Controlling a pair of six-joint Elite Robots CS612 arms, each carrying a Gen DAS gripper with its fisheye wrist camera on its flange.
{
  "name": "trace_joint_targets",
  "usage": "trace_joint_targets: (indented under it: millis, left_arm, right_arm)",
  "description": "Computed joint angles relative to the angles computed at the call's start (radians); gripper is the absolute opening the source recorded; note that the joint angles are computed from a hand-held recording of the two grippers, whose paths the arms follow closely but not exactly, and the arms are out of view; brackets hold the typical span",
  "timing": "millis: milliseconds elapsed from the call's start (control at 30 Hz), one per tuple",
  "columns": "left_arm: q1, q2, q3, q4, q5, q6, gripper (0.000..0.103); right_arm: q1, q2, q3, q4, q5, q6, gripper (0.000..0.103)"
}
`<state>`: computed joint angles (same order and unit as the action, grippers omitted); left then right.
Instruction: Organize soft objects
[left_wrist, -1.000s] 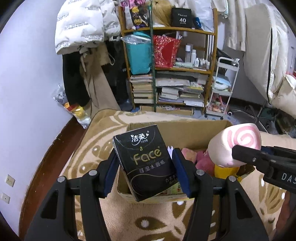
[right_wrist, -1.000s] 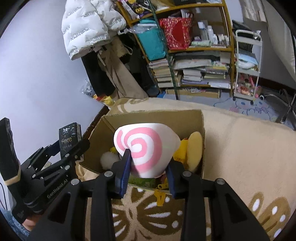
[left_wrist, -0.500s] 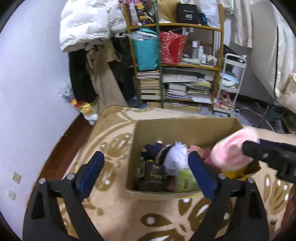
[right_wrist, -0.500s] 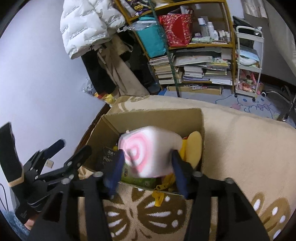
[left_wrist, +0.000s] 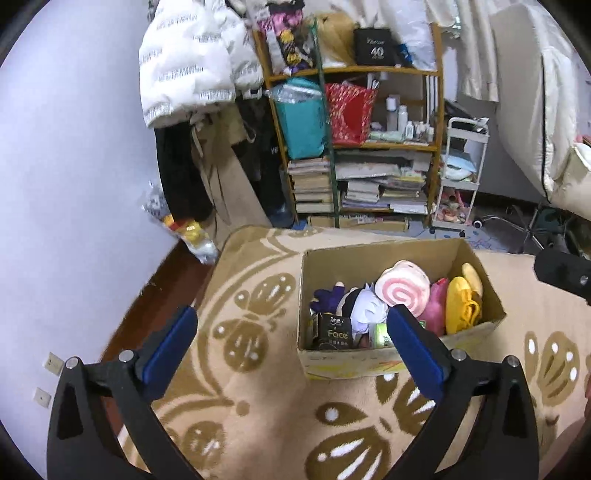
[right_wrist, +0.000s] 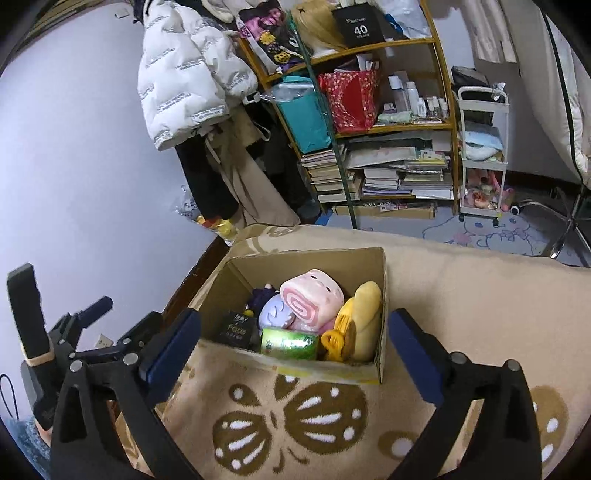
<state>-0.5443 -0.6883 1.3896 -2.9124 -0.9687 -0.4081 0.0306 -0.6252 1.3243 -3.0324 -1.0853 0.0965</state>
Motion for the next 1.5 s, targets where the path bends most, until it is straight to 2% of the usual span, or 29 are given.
trace_joint_targets:
  millis: [167, 300, 600, 700, 767, 867, 1000, 1100, 1267, 1400, 1500]
  left_arm:
    - [-0.021, -0.035, 0.048, -0.037, 0.04, 0.029, 0.102]
    - [-0.034, -0.067, 0.101, -0.09, 0.051, 0.006, 0.102]
    - [-0.061, -0.125, 0.2, -0.159, 0.077, 0.007, 0.102]
    - [-0.079, -0.144, 0.245, -0.216, 0.114, 0.005, 0.102]
    - [-0.089, -0.15, 0.267, -0.256, 0.136, 0.02, 0.102]
    - [-0.107, -0.15, 0.306, -0.355, 0.173, 0.058, 0.102]
    - [-0.122, -0.153, 0.351, -0.453, 0.184, 0.037, 0.102]
    - [-0.143, -0.137, 0.368, -0.539, 0.268, 0.047, 0.102]
    - [-0.15, -0.136, 0.4, -0.571, 0.256, 0.029, 0.102]
    - [-0.149, -0.144, 0.428, -0.547, 0.247, -0.065, 0.102]
    - [-0.155, -0.141, 0.443, -0.562, 0.281, -0.083, 0.102]
  right_arm:
    - [-0.003, -0.037, 0.062, -0.038, 0.007, -0.049, 0.103]
    - [-0.002, -0.07, 0.12, -0.079, -0.021, -0.076, 0.103]
    - [-0.013, -0.125, 0.239, -0.189, -0.034, -0.075, 0.103]
    - [-0.017, -0.144, 0.279, -0.24, -0.035, -0.091, 0.103]
    - [-0.025, -0.152, 0.305, -0.297, -0.005, -0.081, 0.103]
    - [-0.027, -0.165, 0.343, -0.379, -0.013, -0.089, 0.103]
    - [-0.032, -0.175, 0.377, -0.443, -0.009, -0.074, 0.103]
    - [-0.033, -0.171, 0.396, -0.489, -0.016, -0.077, 0.103]
    - [-0.037, -0.154, 0.419, -0.569, -0.018, -0.075, 0.103]
    - [-0.035, -0.148, 0.426, -0.615, -0.033, -0.103, 0.103]
    - [-0.037, -0.147, 0.427, -0.628, -0.025, -0.09, 0.103]
